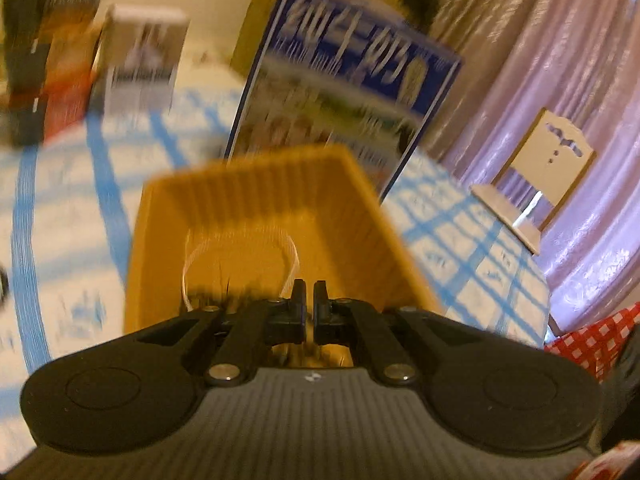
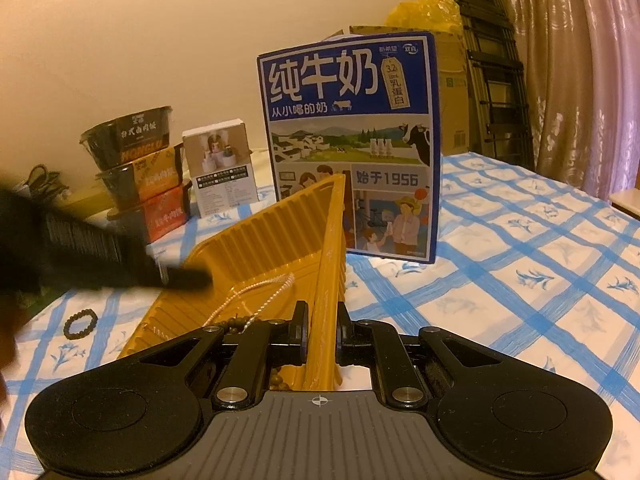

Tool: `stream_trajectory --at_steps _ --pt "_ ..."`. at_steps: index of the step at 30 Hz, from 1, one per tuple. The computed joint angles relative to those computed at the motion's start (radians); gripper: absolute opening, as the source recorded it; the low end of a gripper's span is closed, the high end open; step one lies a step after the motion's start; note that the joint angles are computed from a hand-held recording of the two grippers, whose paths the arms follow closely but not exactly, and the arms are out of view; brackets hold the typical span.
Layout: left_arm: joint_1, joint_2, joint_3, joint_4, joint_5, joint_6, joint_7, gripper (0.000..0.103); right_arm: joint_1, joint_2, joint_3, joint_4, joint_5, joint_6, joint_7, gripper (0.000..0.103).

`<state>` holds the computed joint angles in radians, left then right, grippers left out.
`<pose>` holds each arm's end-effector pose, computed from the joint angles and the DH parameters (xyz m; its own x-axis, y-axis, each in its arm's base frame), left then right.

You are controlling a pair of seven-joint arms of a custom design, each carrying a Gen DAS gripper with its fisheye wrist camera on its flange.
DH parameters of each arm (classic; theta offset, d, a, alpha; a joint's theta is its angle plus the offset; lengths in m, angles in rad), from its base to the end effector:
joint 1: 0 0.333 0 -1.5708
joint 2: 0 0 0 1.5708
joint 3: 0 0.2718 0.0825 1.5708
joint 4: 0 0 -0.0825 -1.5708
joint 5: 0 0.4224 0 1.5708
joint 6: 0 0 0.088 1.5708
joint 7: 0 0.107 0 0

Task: Organize jewelry
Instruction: 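Lower the pearl strand into the tray and open the left gripper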

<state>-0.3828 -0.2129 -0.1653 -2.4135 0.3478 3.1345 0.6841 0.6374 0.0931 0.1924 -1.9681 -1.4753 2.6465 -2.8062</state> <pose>0.4522 -0.3127 0.4342 -0.1883 -0.9054 0.3805 -0.6904 -0.1535 -0.7069 0.4138 0.4887 0.4095 0.1879 -0.9686 -0.1627 -0.4865 0.0521 -0.8721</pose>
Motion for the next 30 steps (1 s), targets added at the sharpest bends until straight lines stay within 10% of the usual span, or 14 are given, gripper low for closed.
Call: stream_trajectory --at_steps 4,14,30 --pt "-0.022 -0.004 0.015 -0.035 -0.043 0.000 -0.016 0.003 0.001 0.000 0.000 0.000 0.000 -0.001 0.000 0.012" --pt "0.293 -0.261 -0.265 -0.188 0.206 -0.021 -0.376 0.021 0.001 -0.001 0.001 -0.003 0.002 -0.005 0.000 0.012" --pt "0.073 -0.696 -0.144 -0.485 0.266 -0.551 -0.383 0.022 0.002 -0.007 0.003 -0.009 0.014 -0.016 -0.017 0.012"
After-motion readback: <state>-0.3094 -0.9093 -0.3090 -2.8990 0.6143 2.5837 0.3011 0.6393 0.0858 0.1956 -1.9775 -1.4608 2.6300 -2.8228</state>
